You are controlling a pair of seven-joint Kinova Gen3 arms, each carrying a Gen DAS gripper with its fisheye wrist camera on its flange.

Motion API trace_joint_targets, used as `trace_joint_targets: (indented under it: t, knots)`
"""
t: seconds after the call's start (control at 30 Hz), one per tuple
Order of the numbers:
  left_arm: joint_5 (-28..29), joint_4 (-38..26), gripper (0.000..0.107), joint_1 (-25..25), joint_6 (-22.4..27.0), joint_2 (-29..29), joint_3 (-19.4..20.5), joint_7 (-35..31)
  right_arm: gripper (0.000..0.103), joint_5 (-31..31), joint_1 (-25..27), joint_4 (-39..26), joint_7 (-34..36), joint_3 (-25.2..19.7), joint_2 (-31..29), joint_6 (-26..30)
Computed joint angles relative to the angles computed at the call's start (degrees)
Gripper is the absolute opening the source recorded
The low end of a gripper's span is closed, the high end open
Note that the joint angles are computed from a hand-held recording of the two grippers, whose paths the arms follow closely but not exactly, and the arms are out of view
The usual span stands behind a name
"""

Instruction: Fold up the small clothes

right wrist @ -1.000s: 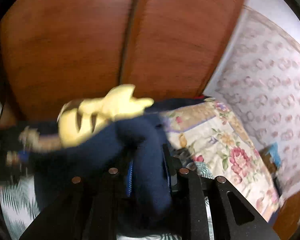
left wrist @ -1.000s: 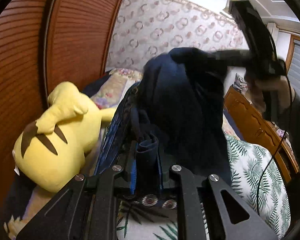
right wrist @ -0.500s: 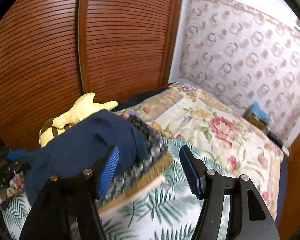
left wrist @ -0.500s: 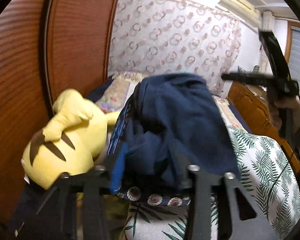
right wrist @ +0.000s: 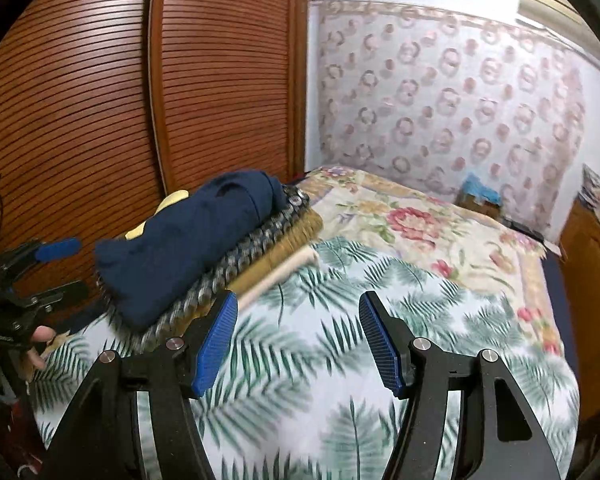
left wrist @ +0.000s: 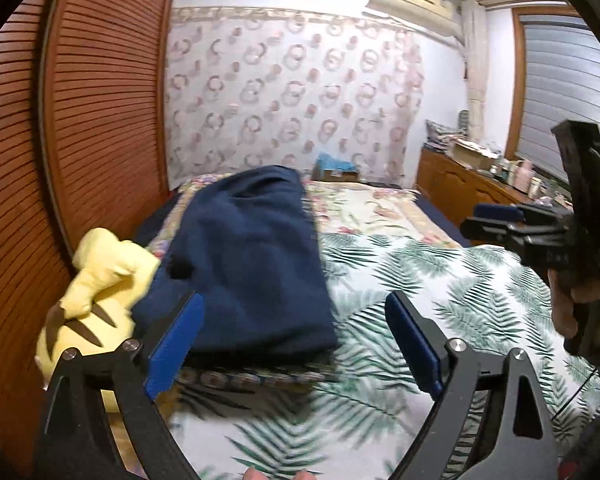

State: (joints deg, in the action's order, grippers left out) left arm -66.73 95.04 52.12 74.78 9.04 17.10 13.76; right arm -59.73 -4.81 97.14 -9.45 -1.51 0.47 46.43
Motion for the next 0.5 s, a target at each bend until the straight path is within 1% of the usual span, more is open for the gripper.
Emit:
trace_joint_targets:
  t: [0.1,0.17,0.23,0.33,0.4,0.5]
  knots:
    - [-0.7,-2.1,0.092,1.2,-0.1,1.6,0.4,-0.8,0.073,-2.7,1.5,4.6,2.2,2.2,-3.5,1.2]
    - [-1.3,-3.7,0.092,2.6,0.4,2.8,0.1,-0.9,0.078,-4.4,1.8,7.6,3.5,3.8,-5.9,1.0]
    - [-1.8,-5.2,0.092,4.0,0.7,3.7,-0.3,-1.0,0.084,-5.1,1.6,9.5,3.2,5.2,-7.7,0.9]
    - [-2.3,-8.0,0.092,6.0,1.8,5.3,-1.1,-2.2,0.085,-5.2,1.0,12.3,2.1,7.0,-10.8,-0.1]
    - [-2.6,-9.4,0.092,7.3,2.2,6.0,-1.8,-2.7,0.086,-6.7,0.3,14.4,2.2,8.7,-12.9,-0.4]
    - [-3.2,-11.7,0.092,9.1,3.0,7.0,-2.7,-3.5,0.086,-7.6,-0.7,17.7,1.5,10.3,-16.7,-3.0]
